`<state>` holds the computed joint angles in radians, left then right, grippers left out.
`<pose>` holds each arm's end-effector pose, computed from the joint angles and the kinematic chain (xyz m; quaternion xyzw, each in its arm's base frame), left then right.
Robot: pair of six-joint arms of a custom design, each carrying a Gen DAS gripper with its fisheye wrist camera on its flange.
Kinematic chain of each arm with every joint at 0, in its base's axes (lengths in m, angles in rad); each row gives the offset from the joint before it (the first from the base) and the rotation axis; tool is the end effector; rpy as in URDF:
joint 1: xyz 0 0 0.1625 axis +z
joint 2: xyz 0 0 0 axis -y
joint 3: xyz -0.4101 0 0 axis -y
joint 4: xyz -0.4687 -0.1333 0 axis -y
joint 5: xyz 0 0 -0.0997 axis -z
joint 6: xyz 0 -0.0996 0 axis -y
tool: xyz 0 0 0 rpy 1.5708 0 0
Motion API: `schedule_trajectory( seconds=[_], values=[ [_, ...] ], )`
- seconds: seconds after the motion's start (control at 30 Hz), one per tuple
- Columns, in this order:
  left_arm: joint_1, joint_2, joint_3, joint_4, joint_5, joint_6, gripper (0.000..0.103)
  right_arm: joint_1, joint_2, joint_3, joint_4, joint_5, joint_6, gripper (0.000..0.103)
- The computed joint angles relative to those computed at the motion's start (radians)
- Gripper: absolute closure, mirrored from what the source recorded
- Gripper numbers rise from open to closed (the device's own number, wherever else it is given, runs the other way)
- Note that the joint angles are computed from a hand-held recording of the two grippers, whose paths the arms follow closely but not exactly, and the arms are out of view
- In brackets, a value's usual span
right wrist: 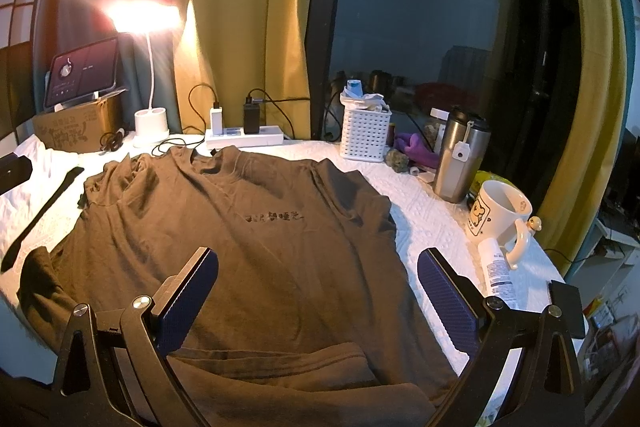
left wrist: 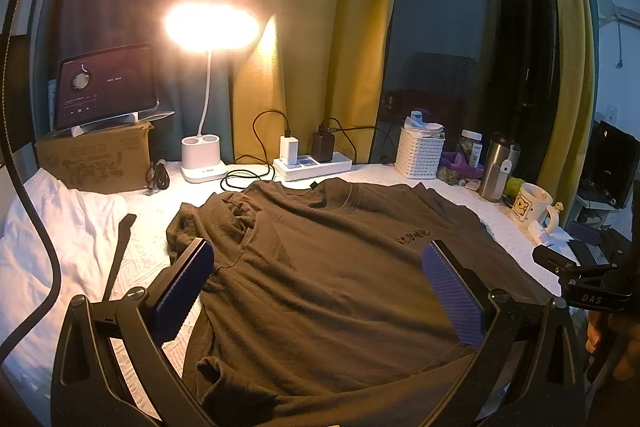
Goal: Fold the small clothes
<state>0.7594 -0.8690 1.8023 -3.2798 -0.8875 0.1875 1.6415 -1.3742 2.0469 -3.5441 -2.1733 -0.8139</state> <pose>-0.3501 -0.6029 0.1137 0.3065 0.8264 -0.4343 0.1858 0.1157 -0.5456 0.3468 0.1630 -0.7638 0.4530 0.4300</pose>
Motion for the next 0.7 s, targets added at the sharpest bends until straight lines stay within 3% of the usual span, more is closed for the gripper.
schedule_trajectory(
  seconds=[0.27, 0.7],
  values=[
    [0.024, 0.050, -0.086, 0.043, -0.009, 0.018, 0.000, -0.027, 0.025, -0.043, 0.051, -0.011, 0.024, 0.003],
    [0.070, 0.198, -0.319, 0.202, -0.003, -0.005, 0.000, -0.118, 0.099, -0.274, 0.270, 0.000, 0.090, 0.003]
  ],
)
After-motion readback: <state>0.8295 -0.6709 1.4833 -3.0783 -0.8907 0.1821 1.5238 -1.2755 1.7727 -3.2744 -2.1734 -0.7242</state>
